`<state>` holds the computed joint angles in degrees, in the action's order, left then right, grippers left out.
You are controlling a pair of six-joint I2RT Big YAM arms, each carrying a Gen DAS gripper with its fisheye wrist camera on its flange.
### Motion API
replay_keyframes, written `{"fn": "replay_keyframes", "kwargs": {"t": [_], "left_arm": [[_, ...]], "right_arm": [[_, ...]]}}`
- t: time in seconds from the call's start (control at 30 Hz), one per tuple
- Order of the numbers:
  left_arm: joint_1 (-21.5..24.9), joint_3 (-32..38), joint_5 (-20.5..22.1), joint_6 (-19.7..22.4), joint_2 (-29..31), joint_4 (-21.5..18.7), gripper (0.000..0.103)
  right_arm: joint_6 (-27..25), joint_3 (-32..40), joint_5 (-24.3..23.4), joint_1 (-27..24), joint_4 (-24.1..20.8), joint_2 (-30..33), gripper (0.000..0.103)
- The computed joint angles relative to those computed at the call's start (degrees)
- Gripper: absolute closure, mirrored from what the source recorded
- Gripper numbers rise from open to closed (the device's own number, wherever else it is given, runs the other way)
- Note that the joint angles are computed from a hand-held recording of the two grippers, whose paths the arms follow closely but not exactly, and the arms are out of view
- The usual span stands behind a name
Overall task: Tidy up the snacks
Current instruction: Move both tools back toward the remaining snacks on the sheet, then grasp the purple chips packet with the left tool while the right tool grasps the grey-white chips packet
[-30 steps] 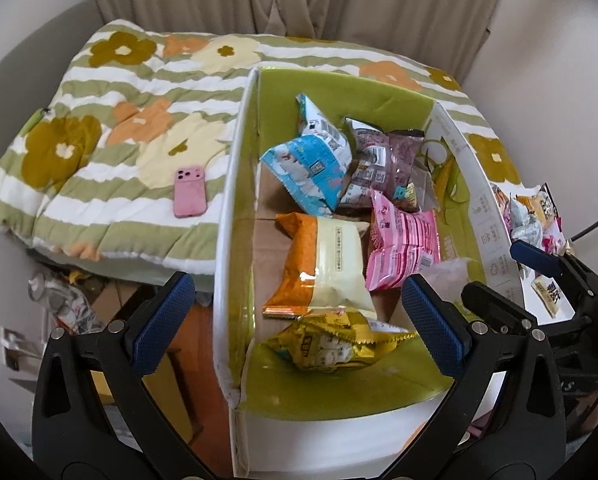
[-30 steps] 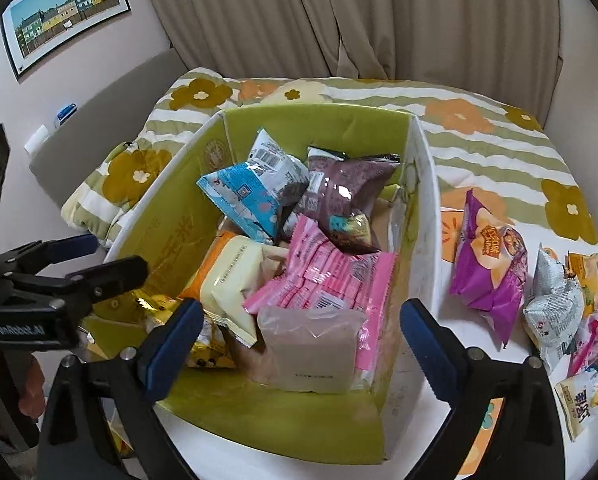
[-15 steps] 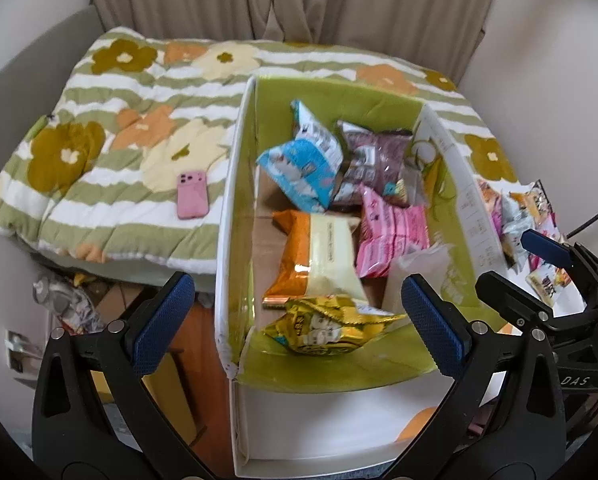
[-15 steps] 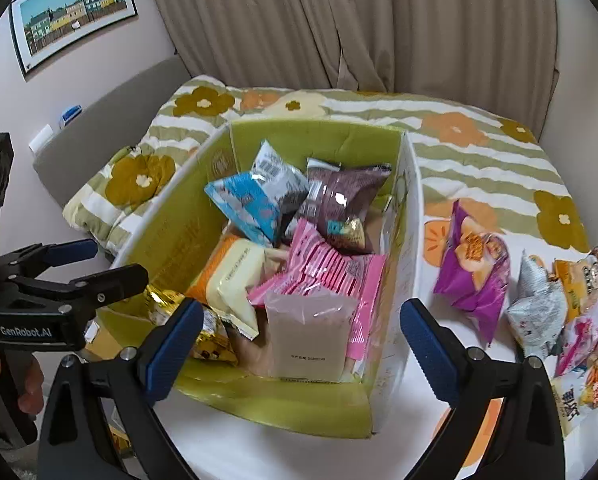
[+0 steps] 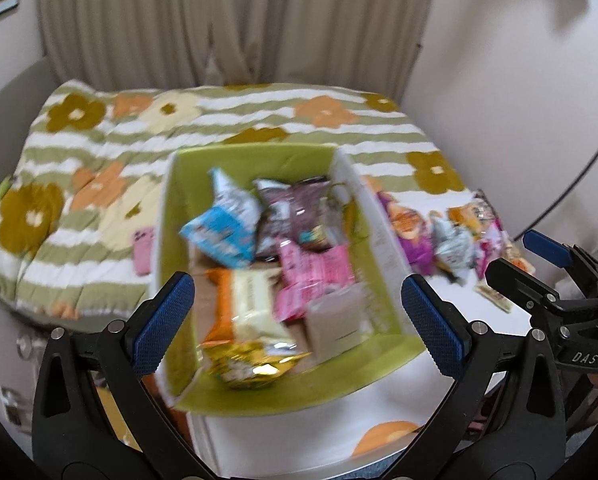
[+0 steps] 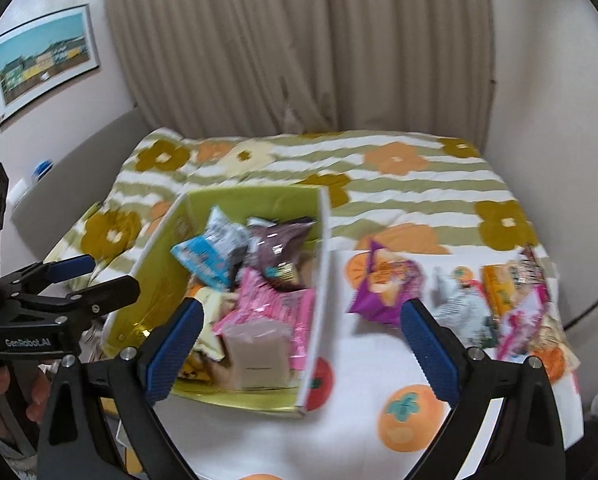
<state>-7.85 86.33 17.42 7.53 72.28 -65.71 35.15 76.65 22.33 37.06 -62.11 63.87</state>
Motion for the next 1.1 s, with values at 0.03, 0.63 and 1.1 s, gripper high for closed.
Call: {"fn": "replay_keyframes", "kwargs": {"t": [0.03, 0.63, 1.1], "left_arm": [[-1.0, 0.5, 0.1, -0.1, 0.2, 0.0, 0.000], [-21.7, 13.5, -10.2, -11.4, 15.7, 0.7, 0.001], [-27.3, 28.9, -21.3, -14.4, 33.0, -9.5, 0.001]], "right_arm": [[0.5, -0.1, 0.7, -0.3, -0.8, -0.6, 0.005], [-10.1, -8.1, -13.2, -26.0, -0.7, -8.6, 0.005], [-16.7, -11.6, -33.7, -40.7, 1.6, 0.6, 0.005]]}}
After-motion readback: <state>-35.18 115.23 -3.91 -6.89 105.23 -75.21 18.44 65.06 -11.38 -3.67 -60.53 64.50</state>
